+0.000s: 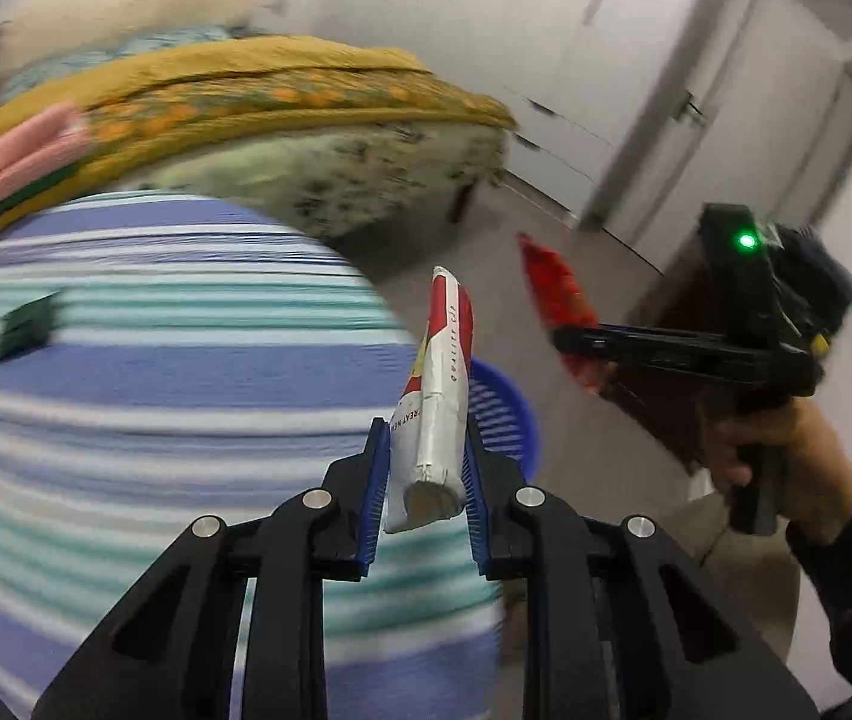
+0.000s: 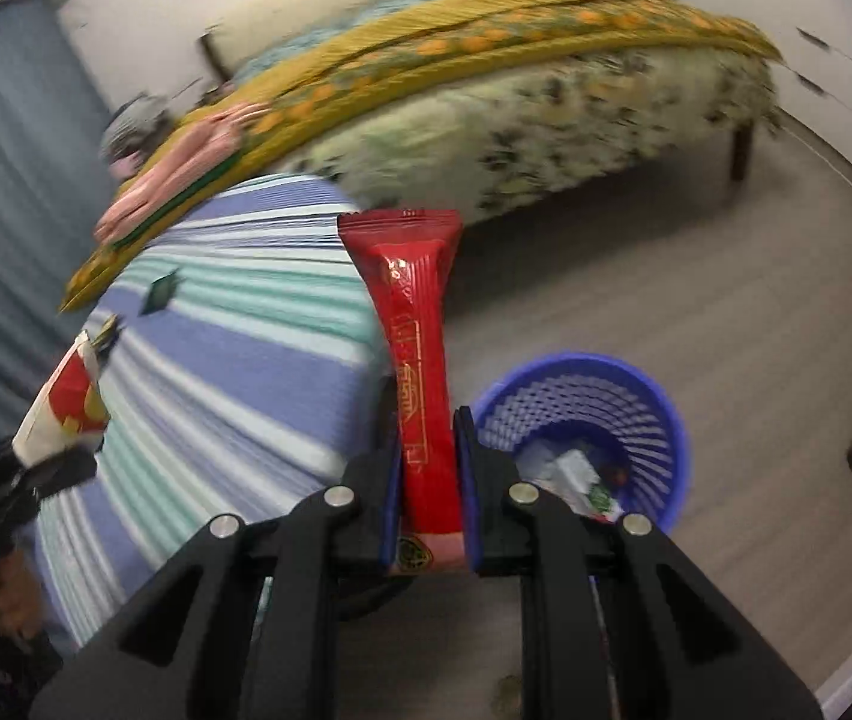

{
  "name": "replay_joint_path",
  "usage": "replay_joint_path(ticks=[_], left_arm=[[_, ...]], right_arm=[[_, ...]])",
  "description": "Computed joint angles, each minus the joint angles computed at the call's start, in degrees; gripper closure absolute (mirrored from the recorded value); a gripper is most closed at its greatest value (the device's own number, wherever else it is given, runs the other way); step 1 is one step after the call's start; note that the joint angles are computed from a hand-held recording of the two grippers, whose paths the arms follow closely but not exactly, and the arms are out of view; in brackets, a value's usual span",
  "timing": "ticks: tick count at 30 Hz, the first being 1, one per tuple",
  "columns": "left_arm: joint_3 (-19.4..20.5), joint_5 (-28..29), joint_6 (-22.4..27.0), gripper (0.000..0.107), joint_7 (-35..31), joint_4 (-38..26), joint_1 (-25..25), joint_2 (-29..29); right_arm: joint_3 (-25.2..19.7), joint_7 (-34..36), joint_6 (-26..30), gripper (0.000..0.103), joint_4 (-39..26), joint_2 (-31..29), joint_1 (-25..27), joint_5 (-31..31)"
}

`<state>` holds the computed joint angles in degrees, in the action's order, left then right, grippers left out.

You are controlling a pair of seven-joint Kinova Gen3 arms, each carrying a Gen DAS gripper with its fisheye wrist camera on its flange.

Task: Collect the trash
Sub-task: 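Carry the paper cup and red wrapper over the wastebasket and release them, then return both open grippers from the wastebasket to the table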

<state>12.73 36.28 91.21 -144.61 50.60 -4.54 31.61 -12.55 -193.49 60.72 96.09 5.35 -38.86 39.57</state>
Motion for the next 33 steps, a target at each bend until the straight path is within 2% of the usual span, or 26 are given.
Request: replay_joint_path(ticks=[4,7,13,14,16,17,18,19,20,22,25,29,32,33], left_arm=[[0.1,-3.4,-3.8,0.084,3.3,3.3,8.1,-0.4],[-0.1,-6.9,-7.2,0.083,6.0,3.9,13.6,0.5],[-0.1,-12.3,-12.1,0.078,10.6,4.4,20.6,3.0],[0.0,-13.1,-12.7,0.074,11.2,4.3,21.5,3.5],[0.1,-14.0,-14.3,0.057,12.0,4.7,22.5,4.1],[0.3,-14.2,-15.7,0.049,12.4,5.4,22.9,4.1],[0.4,-14.1,-16.9,0.045,12.7,6.1,23.0,4.0],[0.6,-14.1,-17.2,0.044,13.4,5.7,23.2,4.5],[0.8,-14.0,-16.8,0.042,14.1,5.1,23.2,4.9],[1.4,-13.3,-16.8,0.036,14.5,4.5,22.5,5.1],[2.3,-11.6,-18.3,0.029,12.1,6.8,20.3,2.9],[2.6,-8.7,-19.0,0.024,9.3,9.1,16.5,0.0],[2.2,-6.4,-19.7,0.019,6.9,11.1,13.1,-2.3],[2.0,-5.7,-19.9,0.017,5.8,12.2,11.8,-3.2]], right_arm=[[0.5,-2.5,-3.1,0.087,6.7,-3.4,2.6,-1.7],[0.9,-3.9,-7.6,0.087,11.5,-4.9,5.8,-3.2],[1.0,-4.6,-16.2,0.087,19.0,-6.8,11.5,-5.0],[1.2,-4.3,-17.7,0.087,19.8,-6.7,12.3,-5.4],[1.3,-4.4,-19.3,0.085,20.8,-6.4,13.4,-5.5],[1.4,-4.3,-19.9,0.081,21.3,-6.1,13.9,-5.5],[1.3,-5.1,-20.0,0.073,21.6,-5.9,14.1,-5.0],[1.2,-6.3,-19.9,0.054,22.0,-5.9,14.1,-4.3],[1.0,-7.9,-19.6,0.051,22.5,-6.0,14.1,-3.6],[1.0,-9.0,-19.9,0.051,23.3,-6.3,14.3,-3.2],[0.2,-11.3,-17.2,0.047,23.3,-6.6,13.9,-2.4],[-1.5,-16.9,-11.7,0.028,21.8,-6.1,12.2,-0.2],[-2.3,-18.0,-5.9,0.024,18.7,-4.4,9.7,0.8],[-2.2,-17.7,-4.4,0.019,17.7,-3.8,9.0,0.9]])
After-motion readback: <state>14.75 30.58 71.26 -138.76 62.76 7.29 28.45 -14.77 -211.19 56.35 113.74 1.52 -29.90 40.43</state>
